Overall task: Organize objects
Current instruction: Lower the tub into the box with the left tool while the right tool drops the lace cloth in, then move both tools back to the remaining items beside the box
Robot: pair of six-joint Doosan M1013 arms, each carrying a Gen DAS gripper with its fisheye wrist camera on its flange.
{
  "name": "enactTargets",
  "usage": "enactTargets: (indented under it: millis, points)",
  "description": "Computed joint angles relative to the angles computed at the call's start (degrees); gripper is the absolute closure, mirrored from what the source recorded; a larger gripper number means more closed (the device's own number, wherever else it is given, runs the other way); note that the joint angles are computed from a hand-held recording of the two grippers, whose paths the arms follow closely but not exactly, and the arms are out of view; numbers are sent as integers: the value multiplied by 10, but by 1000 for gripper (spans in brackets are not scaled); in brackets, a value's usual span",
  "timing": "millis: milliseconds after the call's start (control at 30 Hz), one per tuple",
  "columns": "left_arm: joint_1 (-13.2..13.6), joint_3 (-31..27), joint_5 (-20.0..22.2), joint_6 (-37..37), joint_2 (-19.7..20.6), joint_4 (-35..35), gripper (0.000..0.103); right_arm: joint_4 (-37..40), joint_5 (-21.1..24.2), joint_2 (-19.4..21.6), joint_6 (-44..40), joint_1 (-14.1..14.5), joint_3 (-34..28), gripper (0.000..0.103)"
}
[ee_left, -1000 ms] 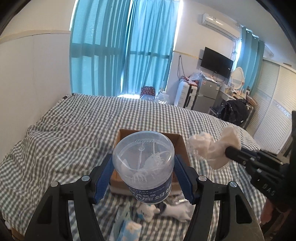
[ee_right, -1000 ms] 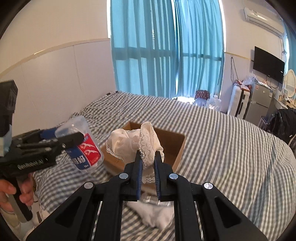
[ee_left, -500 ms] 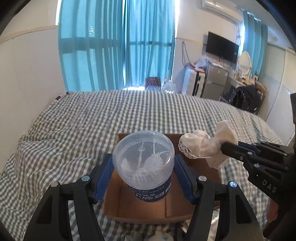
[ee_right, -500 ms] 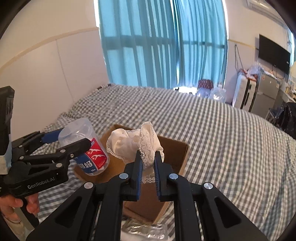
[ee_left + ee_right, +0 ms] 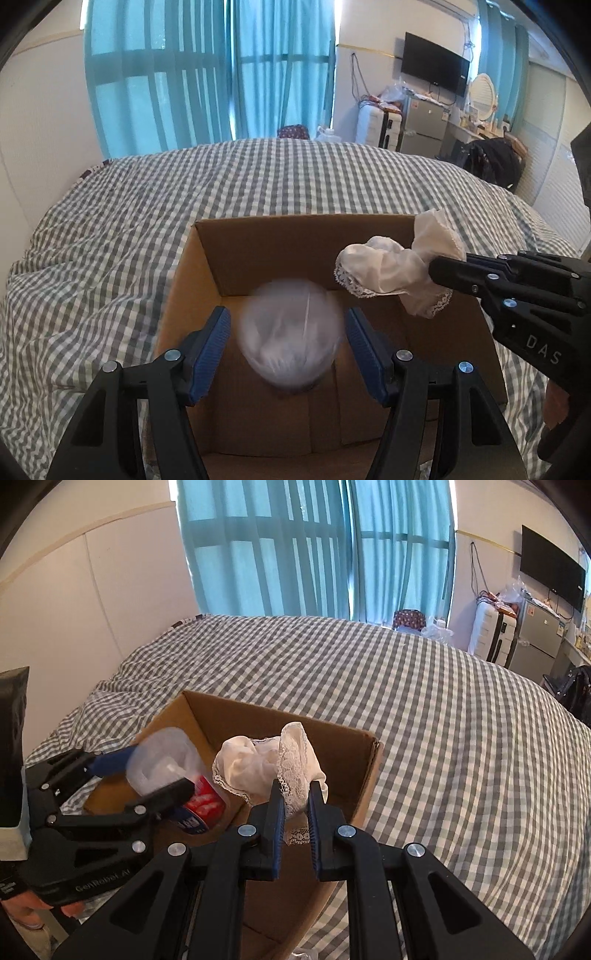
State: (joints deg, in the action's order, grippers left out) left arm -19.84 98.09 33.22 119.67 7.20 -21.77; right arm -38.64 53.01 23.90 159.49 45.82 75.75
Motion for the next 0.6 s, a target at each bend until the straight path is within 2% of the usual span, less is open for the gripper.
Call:
enactTargets:
  millis: [100, 200, 233, 300, 333, 367, 433, 467, 500, 600]
  points:
    - [-1, 8, -15, 12, -10, -2, 35, -1, -5, 0, -1, 1, 1, 92]
    - [-1, 8, -13, 2, -18, 11, 35, -8, -14, -6, 15, 3, 7, 89]
    - [-1, 10, -14, -6, -22, 19, 33, -17, -13, -8, 24, 5, 8, 84]
    - [0, 14, -16, -25, -31, 36, 25, -30, -5, -12, 38, 11, 9, 66]
    - [1, 16, -19, -30, -37, 39, 24, -37, 1, -15, 47, 15, 8, 53]
    - [3, 18, -22, -35, -44, 43, 23, -44, 7, -19, 56, 18, 8, 48]
    - [8, 22, -20, -37, -58, 40, 22, -56, 18, -26, 65, 27, 7, 47]
    - [10, 25, -20, -39, -66, 38, 19, -63, 26, -30, 70, 32, 6, 44]
    - [11, 31, -25, -48, -79, 44, 11, -71, 36, -34, 76, 37, 4, 43]
    - [16, 46, -44, -52, -108, 43, 4, -97, 65, -45, 98, 57, 0, 37]
